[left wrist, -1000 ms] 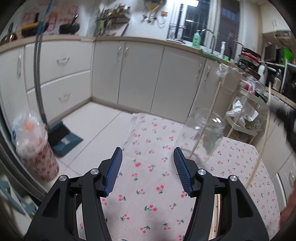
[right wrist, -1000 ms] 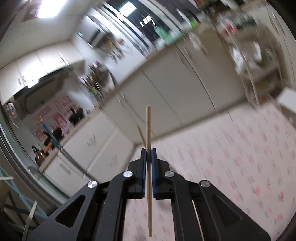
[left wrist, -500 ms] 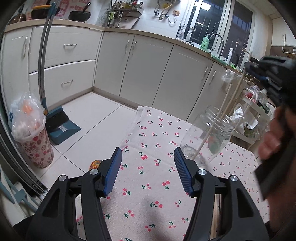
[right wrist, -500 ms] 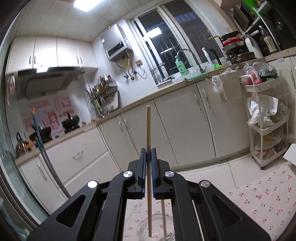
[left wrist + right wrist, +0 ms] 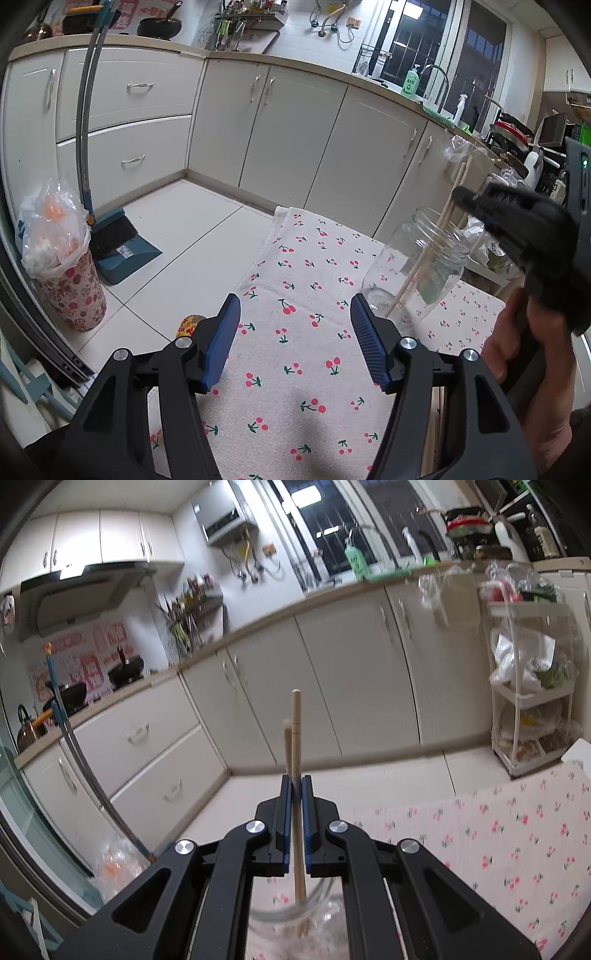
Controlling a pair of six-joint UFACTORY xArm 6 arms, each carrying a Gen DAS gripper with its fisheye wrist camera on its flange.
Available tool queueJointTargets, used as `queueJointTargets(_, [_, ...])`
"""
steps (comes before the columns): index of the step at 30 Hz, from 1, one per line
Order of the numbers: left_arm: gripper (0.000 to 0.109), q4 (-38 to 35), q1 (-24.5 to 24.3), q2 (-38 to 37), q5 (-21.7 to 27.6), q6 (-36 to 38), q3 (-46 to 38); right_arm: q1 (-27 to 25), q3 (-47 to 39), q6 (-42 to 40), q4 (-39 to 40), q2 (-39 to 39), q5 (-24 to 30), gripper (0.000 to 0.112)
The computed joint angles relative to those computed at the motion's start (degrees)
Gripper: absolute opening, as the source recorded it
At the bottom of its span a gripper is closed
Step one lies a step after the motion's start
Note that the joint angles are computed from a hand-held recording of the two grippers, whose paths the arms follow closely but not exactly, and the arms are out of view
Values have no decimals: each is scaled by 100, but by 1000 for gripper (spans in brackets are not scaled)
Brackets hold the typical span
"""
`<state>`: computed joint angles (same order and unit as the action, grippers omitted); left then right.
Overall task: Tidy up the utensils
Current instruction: 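Lower the stick into the glass jar and open the right gripper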
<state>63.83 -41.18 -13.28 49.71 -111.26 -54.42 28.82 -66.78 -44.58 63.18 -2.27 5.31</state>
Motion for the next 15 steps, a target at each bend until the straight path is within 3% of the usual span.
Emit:
queueJointTargets(3, [60,-22,5,18,5,4,-9,-72,142,587,-669,-68,260,14])
queueJointTargets(7, [61,-77,35,23,5,11,-8,-247,574,488,-421,-634,341,30])
queueJointTargets(9, [62,-90,34,20,23,3,-6,-517,1015,937,-683,-1101,443,37])
queueJointTargets(12, [62,-123,-1,63,79,101,-72,-1089,1664,2057,-1925,-1691,1131,37])
queueJointTargets(15, [62,-191,-63,107,87,268,-161,-1480,2022,2277,-2448,-2011,1978,27])
